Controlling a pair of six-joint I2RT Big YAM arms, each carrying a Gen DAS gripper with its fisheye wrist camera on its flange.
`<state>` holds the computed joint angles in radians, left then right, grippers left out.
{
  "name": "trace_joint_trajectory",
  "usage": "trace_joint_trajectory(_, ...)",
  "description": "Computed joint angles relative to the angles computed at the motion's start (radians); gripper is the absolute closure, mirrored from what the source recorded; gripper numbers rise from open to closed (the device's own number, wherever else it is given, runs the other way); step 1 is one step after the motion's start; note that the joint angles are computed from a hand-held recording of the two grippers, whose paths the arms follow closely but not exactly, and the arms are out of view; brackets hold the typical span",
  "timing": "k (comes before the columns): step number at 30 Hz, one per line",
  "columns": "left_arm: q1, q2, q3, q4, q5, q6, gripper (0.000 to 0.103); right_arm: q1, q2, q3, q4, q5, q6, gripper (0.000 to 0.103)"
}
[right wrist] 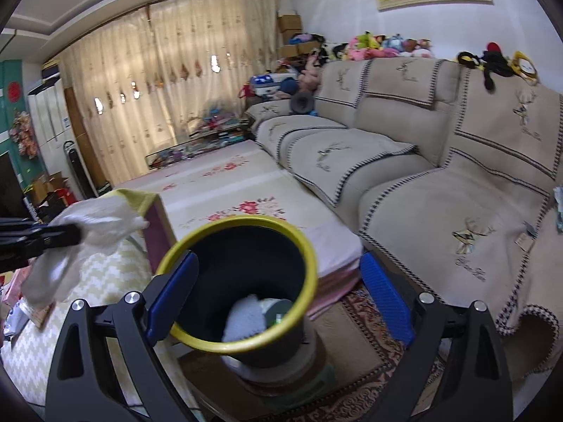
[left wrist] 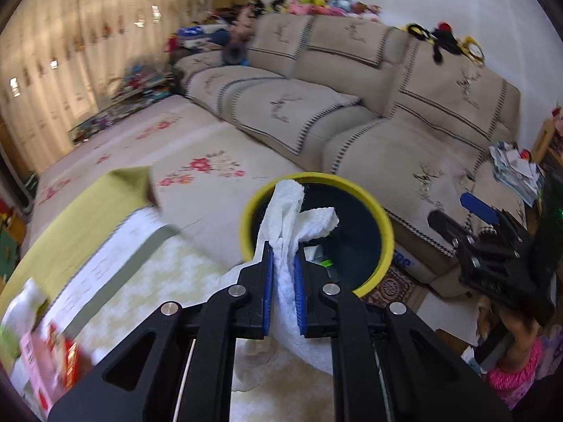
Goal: Collect trash
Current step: 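Carry the tissue with the left tool over the bin and release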
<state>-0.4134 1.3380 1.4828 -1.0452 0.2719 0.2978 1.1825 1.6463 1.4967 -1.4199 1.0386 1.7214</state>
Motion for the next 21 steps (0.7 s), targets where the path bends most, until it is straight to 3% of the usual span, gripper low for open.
trace_joint_trajectory(10,-0.165,0.238,0.181,0.021,-0.052,-0.075,0.092,0.003,-0.052,-0.092,-0.062,-0.024,0.143,0.014)
trace_joint_trajectory(16,-0.194,0.298,0.262,0.031,-0.031,-0.117,0.092,0.004,-0.071,-0.127,-0.089,-0.036,0.204,0.014)
trace_joint_trajectory(21,-0.204,0.315,0.284,0.027,-0.060,-0.122,0.090,-0.001,-0.082,-0.150,-0.054,-0.045,0.188,0.014)
